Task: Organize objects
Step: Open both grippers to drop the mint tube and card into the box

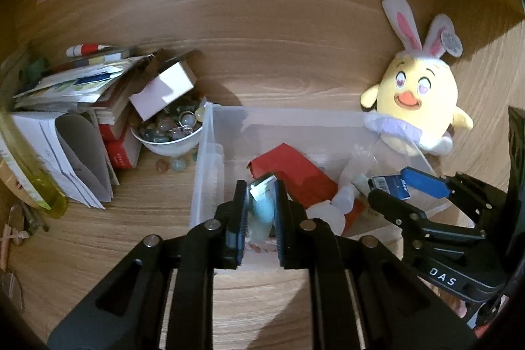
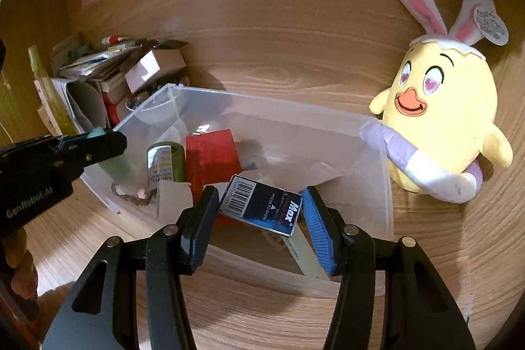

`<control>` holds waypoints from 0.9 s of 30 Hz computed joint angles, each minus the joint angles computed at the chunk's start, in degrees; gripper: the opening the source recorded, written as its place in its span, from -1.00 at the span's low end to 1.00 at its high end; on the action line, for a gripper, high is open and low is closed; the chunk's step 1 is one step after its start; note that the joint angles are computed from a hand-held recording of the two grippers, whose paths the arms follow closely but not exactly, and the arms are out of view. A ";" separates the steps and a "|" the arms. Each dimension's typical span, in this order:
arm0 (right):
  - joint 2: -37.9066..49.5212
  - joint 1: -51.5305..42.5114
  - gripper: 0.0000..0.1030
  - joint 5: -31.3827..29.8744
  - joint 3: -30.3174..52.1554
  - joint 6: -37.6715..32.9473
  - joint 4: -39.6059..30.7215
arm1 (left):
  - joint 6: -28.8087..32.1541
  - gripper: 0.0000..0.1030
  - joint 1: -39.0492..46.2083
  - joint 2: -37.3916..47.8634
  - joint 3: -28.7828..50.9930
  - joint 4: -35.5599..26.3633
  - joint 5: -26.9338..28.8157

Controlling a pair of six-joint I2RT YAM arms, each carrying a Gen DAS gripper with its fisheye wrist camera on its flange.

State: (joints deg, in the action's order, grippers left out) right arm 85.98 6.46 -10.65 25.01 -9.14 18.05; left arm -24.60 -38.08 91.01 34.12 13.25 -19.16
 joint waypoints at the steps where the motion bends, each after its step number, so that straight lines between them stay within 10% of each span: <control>1: 0.23 0.16 -0.04 0.20 0.06 -0.06 0.02 | 0.18 -0.75 -0.10 0.13 0.07 -0.01 -0.14; 7: 0.47 1.03 -0.03 1.40 -0.71 -0.46 1.59 | 0.36 -0.72 0.09 -0.36 -0.07 -0.70 0.81; 27: -7.37 0.70 0.56 1.81 -3.73 -0.33 -0.13 | -1.88 0.69 -4.97 -14.66 -6.67 -5.20 -4.58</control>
